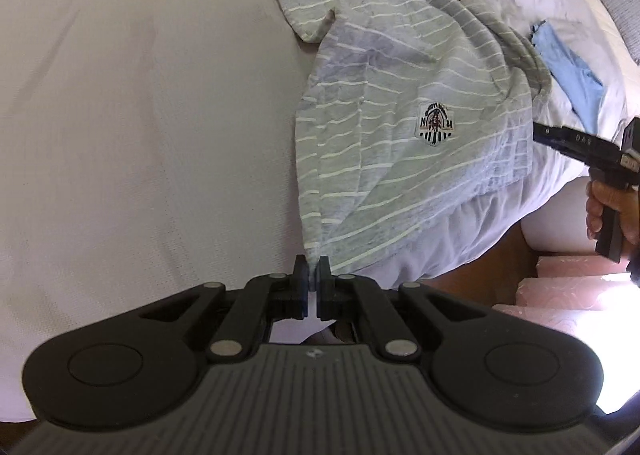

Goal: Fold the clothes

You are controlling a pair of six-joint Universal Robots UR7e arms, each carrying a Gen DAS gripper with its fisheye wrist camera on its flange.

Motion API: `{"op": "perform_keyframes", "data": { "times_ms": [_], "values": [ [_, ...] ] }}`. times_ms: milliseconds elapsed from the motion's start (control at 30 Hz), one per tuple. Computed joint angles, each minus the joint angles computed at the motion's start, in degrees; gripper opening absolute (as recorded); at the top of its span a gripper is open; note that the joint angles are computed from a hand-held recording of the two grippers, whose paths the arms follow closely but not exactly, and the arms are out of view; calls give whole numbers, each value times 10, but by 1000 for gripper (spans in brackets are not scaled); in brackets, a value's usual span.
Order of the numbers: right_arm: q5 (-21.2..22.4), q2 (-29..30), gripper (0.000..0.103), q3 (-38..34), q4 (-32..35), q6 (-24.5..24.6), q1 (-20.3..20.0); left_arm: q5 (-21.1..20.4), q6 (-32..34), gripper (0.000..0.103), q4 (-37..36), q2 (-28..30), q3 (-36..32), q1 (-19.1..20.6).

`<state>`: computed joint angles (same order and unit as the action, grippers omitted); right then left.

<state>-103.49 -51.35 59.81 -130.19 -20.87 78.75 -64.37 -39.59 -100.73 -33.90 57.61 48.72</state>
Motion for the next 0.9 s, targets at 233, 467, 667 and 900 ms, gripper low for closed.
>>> {"op": "perform_keyframes", "data": {
  "times_ms": [233, 467, 667, 900],
  "values": [
    [-40, 11, 0, -57, 80, 4, 7, -15, 18, 1, 30, 24, -38, -7],
    [-164, -19, 0, -87, 75, -24, 19, -46, 20, 1, 39, 27, -41, -12],
    [-148, -39, 20, -74, 76, -26, 8, -43, 9, 1, 40, 39, -44, -9],
    [-119, -20, 47, -44, 113, -37, 11, -31, 1, 1, 50, 41, -48, -9]
  ]
}}
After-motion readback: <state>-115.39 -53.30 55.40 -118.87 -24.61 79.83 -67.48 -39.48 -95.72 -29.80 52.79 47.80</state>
